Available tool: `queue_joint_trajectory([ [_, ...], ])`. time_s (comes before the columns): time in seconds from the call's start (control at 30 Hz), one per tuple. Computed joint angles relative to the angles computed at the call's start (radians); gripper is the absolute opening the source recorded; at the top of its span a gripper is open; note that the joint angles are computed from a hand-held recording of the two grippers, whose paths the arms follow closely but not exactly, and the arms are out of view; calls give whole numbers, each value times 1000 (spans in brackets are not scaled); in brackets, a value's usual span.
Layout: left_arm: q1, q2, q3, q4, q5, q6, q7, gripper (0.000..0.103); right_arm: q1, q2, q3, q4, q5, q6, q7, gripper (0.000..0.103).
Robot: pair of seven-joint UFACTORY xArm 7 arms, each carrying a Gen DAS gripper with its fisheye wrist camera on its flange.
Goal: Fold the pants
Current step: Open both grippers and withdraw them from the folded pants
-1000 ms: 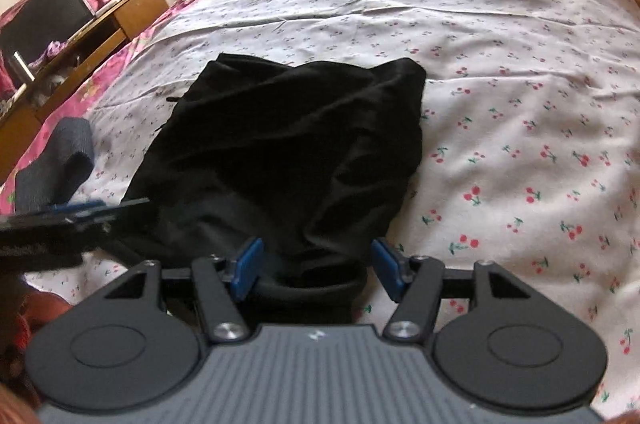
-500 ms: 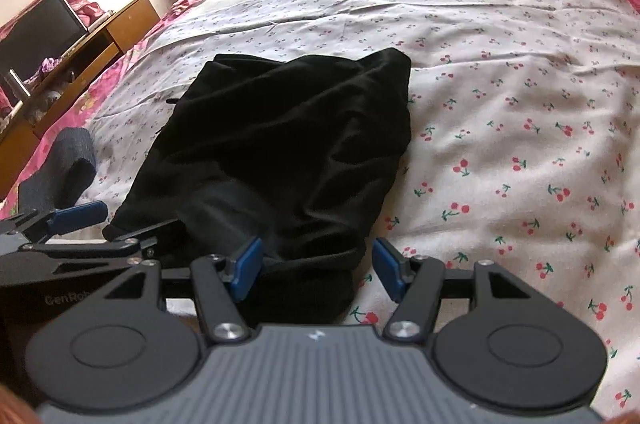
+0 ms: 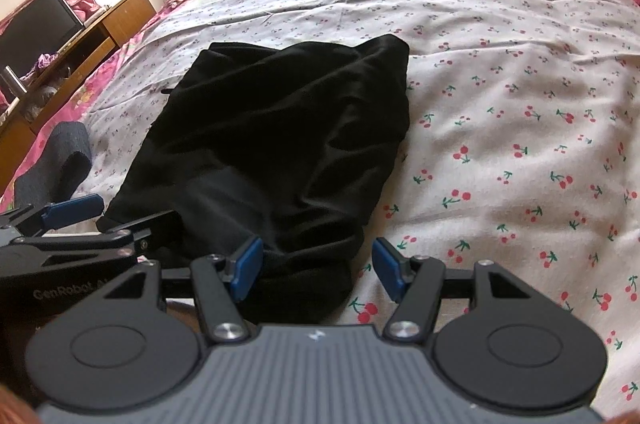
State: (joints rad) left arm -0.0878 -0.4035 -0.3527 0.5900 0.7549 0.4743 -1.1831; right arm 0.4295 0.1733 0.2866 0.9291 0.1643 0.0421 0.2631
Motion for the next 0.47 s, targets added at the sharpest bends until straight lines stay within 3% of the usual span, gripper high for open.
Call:
queue_joint_trajectory([
  [0.23, -6, 2, 10, -5, -16, -23, -4, 103, -20, 0, 22, -3, 35, 0, -27, 61],
  [0.4, -29, 27, 48, 3, -103, -32, 60, 103, -21, 3, 22, -3, 46, 1, -28, 61],
  [0.47, -8, 13, 24, -2, -75, -36, 36, 103, -20, 3, 24, -5, 48, -2, -30, 61],
])
